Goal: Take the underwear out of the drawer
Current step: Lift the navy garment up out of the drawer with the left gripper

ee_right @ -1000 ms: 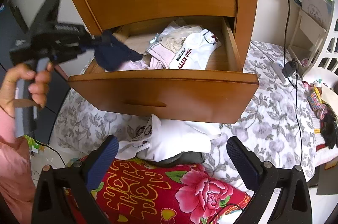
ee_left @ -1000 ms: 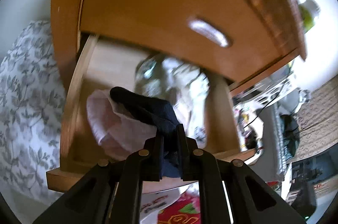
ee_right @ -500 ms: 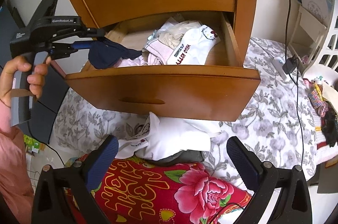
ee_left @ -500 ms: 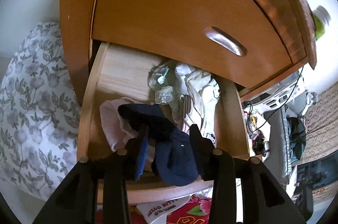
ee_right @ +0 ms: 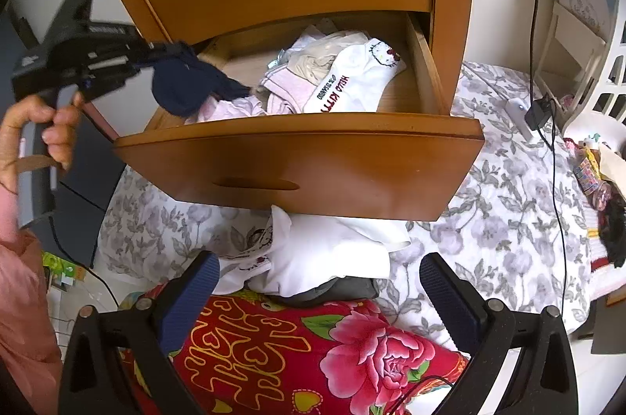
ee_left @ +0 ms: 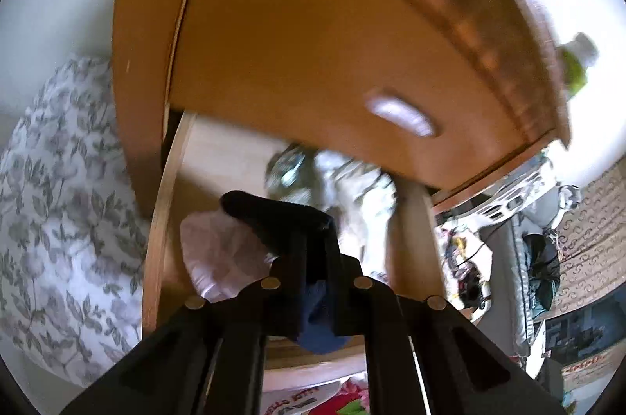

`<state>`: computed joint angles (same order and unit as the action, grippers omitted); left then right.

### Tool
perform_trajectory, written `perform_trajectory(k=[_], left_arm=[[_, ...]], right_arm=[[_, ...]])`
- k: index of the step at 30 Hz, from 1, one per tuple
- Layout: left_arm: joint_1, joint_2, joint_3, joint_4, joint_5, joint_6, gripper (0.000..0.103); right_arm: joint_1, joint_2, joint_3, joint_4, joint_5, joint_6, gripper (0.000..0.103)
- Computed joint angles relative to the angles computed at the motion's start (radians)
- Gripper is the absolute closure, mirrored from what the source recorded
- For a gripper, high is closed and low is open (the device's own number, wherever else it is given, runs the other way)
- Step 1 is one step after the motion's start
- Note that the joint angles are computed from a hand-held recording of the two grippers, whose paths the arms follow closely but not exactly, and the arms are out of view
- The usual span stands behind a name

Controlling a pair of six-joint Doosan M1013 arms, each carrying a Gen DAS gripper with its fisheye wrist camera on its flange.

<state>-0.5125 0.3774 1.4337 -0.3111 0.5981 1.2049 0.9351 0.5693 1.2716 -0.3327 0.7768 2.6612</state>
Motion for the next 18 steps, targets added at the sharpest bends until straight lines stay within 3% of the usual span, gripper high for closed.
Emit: perform_trajectory(k=[7, 13, 18], left_arm=[[-0.032, -0.080, 0.027, 0.028, -0.126, 0.053, 0.096], [-0.074, -0.161, 0.090, 0.153, -0.219, -0.025, 0.096], [-0.092, -0.206, 0.147, 0.168, -0.261, -0.045, 0.096]], right_arm=[[0.002, -0.009, 0.013, -0.019, -0.011, 0.027, 0.000], [0.008, -0.016, 0.019, -0.042, -0.018, 0.049, 0.000], [0.015, -0.019, 0.019, -0.055, -0.020, 0.057, 0.000]])
